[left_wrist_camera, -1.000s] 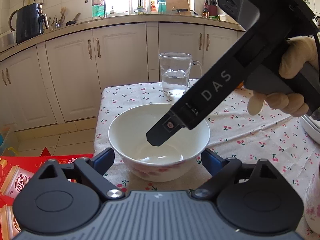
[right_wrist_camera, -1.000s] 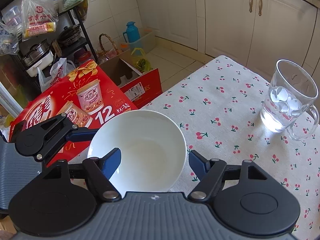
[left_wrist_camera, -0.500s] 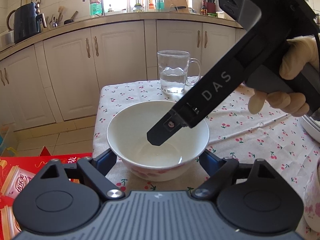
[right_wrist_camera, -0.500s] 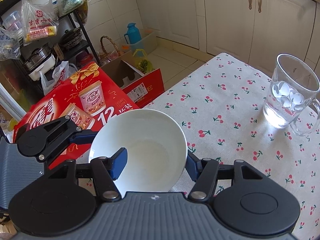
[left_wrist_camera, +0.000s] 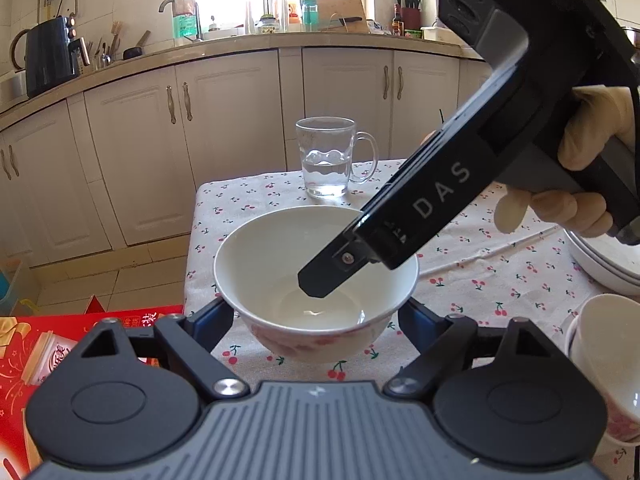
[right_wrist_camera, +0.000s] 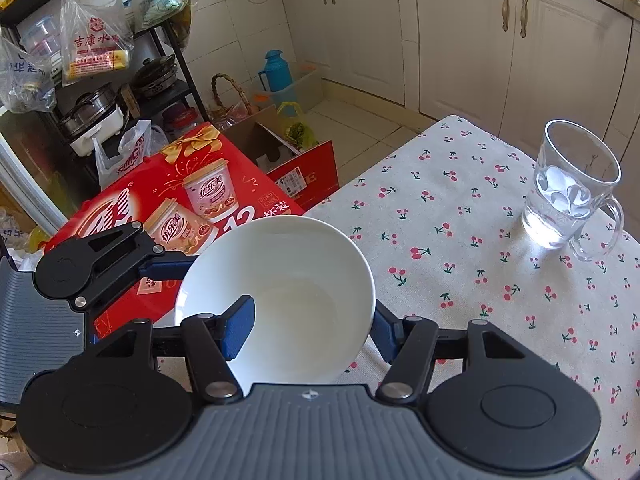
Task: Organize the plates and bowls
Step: 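Lift the bowl with the right gripper and carry it over the nested bowls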
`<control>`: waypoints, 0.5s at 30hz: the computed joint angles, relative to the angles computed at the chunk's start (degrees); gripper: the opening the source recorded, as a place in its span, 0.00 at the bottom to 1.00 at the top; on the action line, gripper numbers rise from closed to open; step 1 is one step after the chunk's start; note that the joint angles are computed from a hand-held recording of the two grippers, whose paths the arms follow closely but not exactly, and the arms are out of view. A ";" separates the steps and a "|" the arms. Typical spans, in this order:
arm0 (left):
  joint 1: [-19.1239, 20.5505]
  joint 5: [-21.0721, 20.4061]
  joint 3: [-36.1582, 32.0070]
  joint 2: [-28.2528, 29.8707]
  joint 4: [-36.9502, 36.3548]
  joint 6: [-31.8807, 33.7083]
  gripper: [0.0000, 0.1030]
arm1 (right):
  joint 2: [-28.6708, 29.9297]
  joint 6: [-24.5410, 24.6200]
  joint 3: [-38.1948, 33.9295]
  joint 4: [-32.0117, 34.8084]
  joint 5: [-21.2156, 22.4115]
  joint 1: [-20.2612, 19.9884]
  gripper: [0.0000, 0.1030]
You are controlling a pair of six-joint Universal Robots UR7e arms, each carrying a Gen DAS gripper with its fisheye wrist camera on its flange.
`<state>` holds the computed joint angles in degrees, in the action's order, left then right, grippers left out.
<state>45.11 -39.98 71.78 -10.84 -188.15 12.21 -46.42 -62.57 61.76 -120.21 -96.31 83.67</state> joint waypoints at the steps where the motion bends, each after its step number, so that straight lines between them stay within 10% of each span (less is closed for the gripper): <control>1: -0.40 0.25 0.49 -0.28 0.18 -0.29 0.86 | -0.65 -0.21 0.78 -0.18 0.17 -0.05 0.65; 15: -6.28 3.39 8.57 -4.10 2.66 -7.77 0.86 | -11.39 -3.22 12.17 -0.40 2.93 -1.30 0.65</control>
<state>38.83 -36.59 80.35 -14.94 -185.49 4.44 -57.81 -65.79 73.94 -120.61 -93.37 82.38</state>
